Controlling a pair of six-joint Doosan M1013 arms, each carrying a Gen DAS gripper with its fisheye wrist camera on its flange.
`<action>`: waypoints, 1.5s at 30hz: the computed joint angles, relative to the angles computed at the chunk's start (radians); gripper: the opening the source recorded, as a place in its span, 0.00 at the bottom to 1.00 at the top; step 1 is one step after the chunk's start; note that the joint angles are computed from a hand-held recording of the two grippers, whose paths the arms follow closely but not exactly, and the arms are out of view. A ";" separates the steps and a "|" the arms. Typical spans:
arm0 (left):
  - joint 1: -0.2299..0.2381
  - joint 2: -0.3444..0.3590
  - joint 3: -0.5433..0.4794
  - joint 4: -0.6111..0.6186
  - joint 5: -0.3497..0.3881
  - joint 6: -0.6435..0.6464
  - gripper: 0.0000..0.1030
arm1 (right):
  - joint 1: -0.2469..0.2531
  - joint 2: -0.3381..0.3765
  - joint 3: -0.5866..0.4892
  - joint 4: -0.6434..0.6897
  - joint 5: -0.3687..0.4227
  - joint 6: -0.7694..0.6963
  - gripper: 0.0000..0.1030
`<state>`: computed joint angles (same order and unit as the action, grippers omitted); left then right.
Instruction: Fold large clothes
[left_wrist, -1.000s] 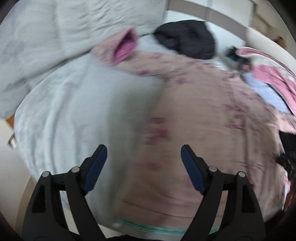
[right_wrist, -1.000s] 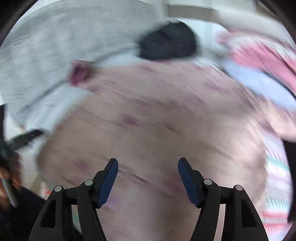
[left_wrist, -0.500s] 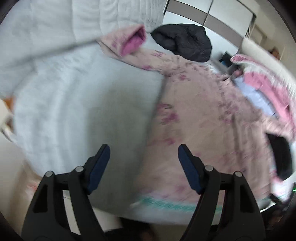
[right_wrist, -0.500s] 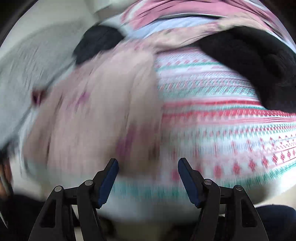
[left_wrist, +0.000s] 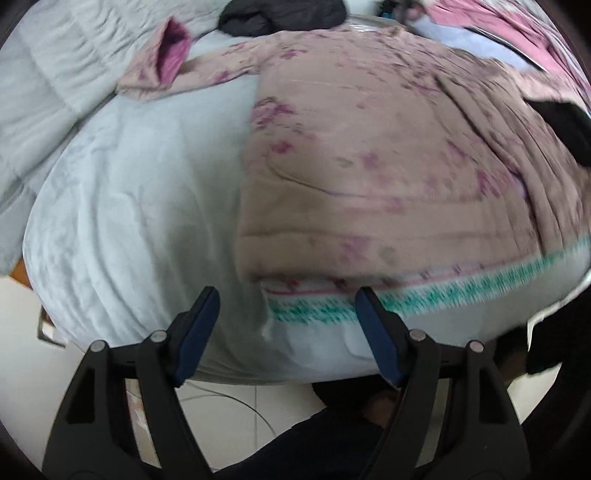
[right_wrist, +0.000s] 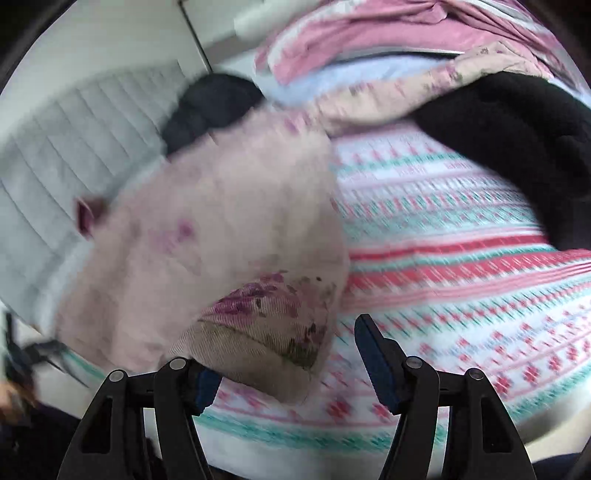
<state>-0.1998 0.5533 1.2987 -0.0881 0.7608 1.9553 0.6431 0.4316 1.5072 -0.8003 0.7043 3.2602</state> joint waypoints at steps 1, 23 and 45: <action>-0.006 -0.002 0.006 0.025 -0.003 0.001 0.74 | -0.004 -0.001 0.004 -0.004 -0.009 0.029 0.65; 0.009 0.093 -0.153 -0.262 -0.020 -0.108 0.46 | -0.019 0.033 0.047 -0.153 -0.227 0.519 0.23; 0.011 -0.078 0.002 -0.511 -0.113 -0.107 0.16 | 0.001 -0.130 0.099 -0.263 -0.204 0.606 0.06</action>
